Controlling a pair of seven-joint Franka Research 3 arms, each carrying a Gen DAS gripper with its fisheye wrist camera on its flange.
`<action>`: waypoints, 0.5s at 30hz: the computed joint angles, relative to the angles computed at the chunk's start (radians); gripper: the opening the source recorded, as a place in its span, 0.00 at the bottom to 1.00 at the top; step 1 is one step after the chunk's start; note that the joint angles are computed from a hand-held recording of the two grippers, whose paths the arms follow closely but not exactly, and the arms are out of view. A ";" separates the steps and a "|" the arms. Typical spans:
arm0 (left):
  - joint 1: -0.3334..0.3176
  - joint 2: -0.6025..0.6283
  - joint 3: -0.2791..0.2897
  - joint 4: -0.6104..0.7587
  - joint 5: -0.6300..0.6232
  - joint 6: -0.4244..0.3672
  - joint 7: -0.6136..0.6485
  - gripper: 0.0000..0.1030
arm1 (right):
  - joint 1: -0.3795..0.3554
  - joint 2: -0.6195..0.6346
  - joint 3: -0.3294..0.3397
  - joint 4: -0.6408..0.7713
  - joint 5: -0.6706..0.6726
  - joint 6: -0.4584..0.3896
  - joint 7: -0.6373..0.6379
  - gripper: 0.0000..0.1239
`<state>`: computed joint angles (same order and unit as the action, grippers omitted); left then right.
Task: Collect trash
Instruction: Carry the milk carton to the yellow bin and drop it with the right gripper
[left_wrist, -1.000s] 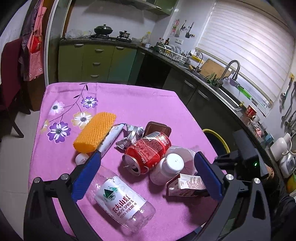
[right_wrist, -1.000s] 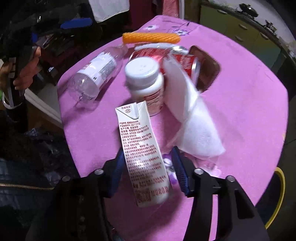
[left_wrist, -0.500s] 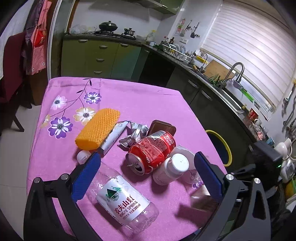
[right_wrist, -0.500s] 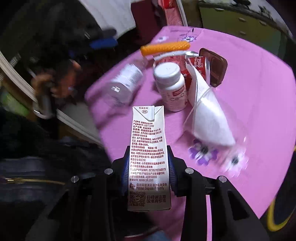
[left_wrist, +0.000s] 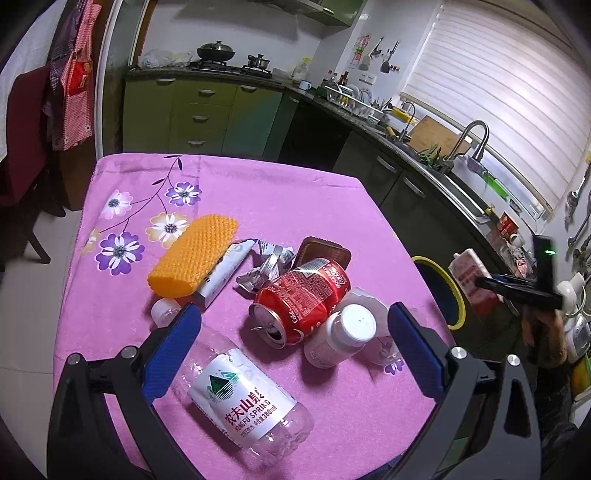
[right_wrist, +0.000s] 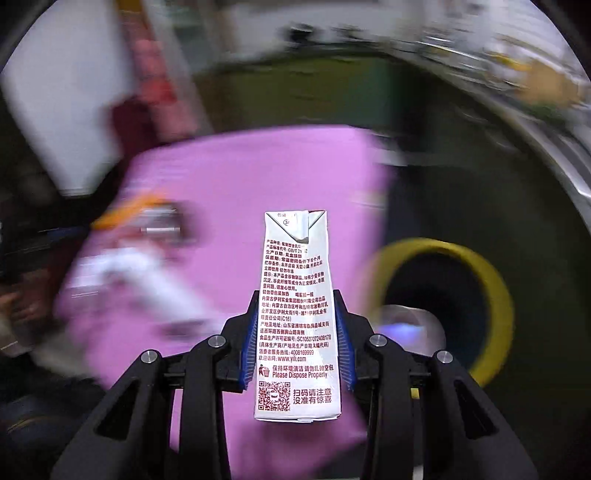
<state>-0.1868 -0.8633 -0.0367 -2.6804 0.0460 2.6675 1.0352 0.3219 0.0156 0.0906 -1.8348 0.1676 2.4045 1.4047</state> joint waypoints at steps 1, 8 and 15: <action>0.003 0.000 -0.002 0.002 0.002 -0.005 -0.002 0.93 | -0.006 0.042 -0.009 0.029 -0.082 -0.013 0.071 0.29; 0.014 0.005 -0.013 0.016 0.013 -0.037 -0.015 0.93 | -0.012 0.234 -0.064 0.173 -0.230 -0.087 0.235 0.29; -0.069 0.078 0.018 0.053 -0.016 -0.035 0.081 0.93 | -0.007 0.239 -0.081 0.149 -0.247 -0.057 0.300 0.35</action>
<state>-0.2560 -0.7854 -0.0190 -2.6270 0.0301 2.6323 1.1160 0.3149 0.2551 0.0101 -1.6854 -0.0799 2.3473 1.7048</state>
